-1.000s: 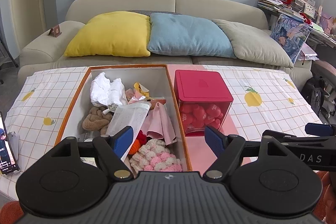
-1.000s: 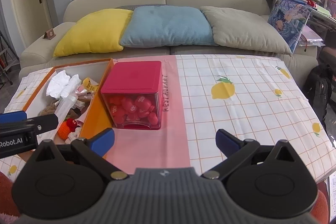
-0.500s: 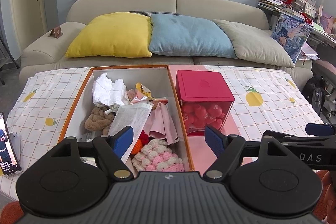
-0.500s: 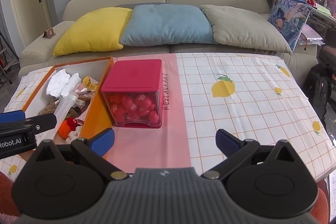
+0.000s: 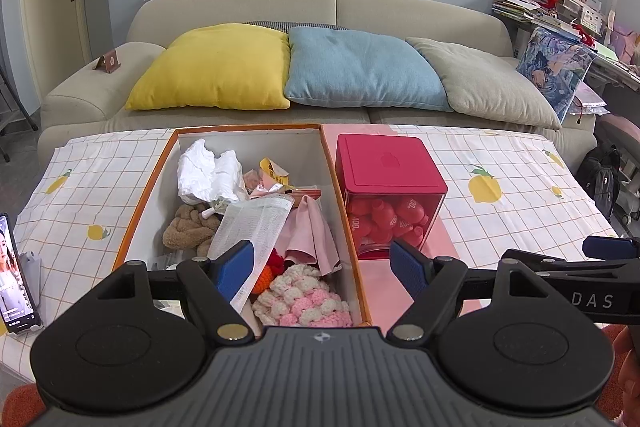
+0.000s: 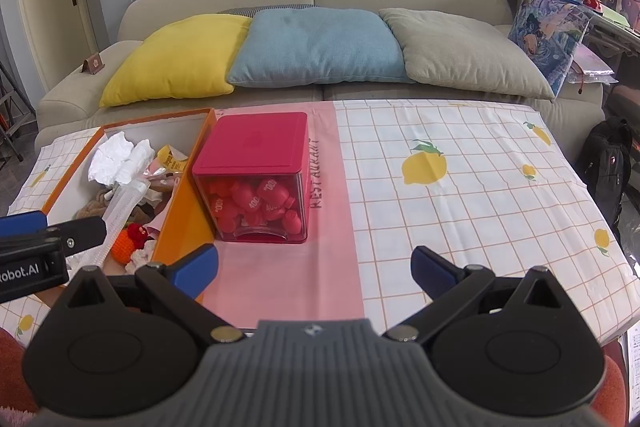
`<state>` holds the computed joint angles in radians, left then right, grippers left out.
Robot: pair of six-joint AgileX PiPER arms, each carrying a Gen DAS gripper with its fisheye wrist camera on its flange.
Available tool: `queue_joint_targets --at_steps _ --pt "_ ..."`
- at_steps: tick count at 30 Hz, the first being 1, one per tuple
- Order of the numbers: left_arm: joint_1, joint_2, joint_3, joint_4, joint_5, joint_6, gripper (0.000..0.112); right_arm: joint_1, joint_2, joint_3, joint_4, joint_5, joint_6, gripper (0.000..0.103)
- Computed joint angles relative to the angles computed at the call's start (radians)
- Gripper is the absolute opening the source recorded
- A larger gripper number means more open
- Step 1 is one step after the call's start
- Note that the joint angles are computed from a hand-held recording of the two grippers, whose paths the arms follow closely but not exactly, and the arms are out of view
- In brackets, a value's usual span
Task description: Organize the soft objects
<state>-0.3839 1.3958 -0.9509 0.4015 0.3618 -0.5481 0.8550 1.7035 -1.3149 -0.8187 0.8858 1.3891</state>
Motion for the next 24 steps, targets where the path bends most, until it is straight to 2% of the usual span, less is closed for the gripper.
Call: queue_joint_targets --at_steps 24 --pt "0.013 0.003 -0.001 -0.029 0.001 0.026 0.091 0.003 0.008 -0.005 0.006 0.003 -0.001 0.100"
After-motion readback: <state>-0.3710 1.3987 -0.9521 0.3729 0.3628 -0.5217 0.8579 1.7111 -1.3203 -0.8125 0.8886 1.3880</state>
